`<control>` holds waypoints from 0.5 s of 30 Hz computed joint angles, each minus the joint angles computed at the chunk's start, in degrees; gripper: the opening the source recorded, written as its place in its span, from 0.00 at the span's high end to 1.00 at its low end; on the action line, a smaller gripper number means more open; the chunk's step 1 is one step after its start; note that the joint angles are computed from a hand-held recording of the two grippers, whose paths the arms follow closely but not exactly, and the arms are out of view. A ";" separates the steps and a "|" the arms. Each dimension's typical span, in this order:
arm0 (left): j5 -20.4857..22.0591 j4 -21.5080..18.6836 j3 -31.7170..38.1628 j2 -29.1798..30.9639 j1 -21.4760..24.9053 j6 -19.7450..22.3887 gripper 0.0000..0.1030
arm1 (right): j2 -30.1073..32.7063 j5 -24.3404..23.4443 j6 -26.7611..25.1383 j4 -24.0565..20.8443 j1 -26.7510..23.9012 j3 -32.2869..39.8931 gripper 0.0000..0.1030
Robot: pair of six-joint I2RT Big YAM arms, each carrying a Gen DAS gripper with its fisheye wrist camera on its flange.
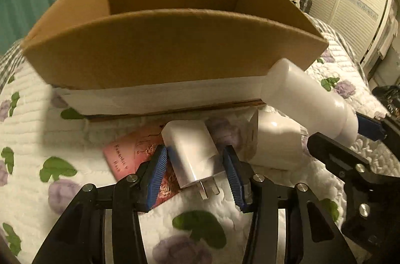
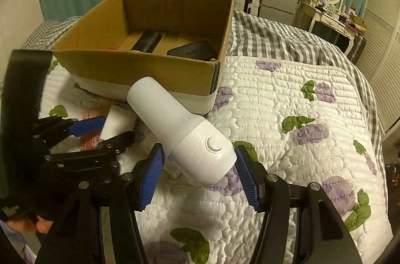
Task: Organize rigid objects
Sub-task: 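Grasp the white hair dryer with the right tool while the left tool grasps the white charger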
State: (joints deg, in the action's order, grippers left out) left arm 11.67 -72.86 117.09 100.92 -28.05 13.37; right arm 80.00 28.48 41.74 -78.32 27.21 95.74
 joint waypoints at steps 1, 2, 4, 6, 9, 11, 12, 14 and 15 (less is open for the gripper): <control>-0.24 0.43 -0.29 -0.02 -0.09 0.33 0.51 | 0.16 -0.15 -0.03 -0.07 -0.03 0.07 0.44; -0.21 1.03 -0.81 -0.21 -0.06 0.29 0.51 | 0.35 -0.28 -0.09 -0.13 -0.04 0.20 0.44; -0.07 1.58 -1.65 -0.79 0.02 0.84 0.53 | 0.57 -0.20 -0.13 -0.23 0.10 0.39 0.44; -0.17 0.88 -2.44 -1.50 -0.13 2.88 0.55 | 0.67 0.00 -0.19 -0.30 0.24 0.59 0.44; -0.29 1.47 -5.07 -3.47 -0.21 4.12 0.57 | 0.37 0.38 -0.06 0.09 0.45 0.31 0.44; 0.83 0.62 -5.43 -4.32 0.44 3.92 0.58 | 0.09 1.21 -0.03 0.31 0.86 0.26 0.44; 1.28 0.22 -5.39 -4.49 0.83 3.66 0.58 | 0.02 1.57 -0.10 0.39 1.11 0.39 0.44; 2.37 -0.36 -5.44 -5.23 1.65 3.25 0.58 | -0.25 2.75 -0.33 0.71 1.86 0.70 0.44; 2.86 -0.56 -5.20 -5.38 2.17 3.26 0.59 | -0.30 3.30 -0.64 0.77 2.24 1.07 0.44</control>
State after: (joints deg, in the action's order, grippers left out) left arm 14.54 -73.42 111.89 95.54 -25.88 16.63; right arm 79.70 31.78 41.10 -77.55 29.46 96.81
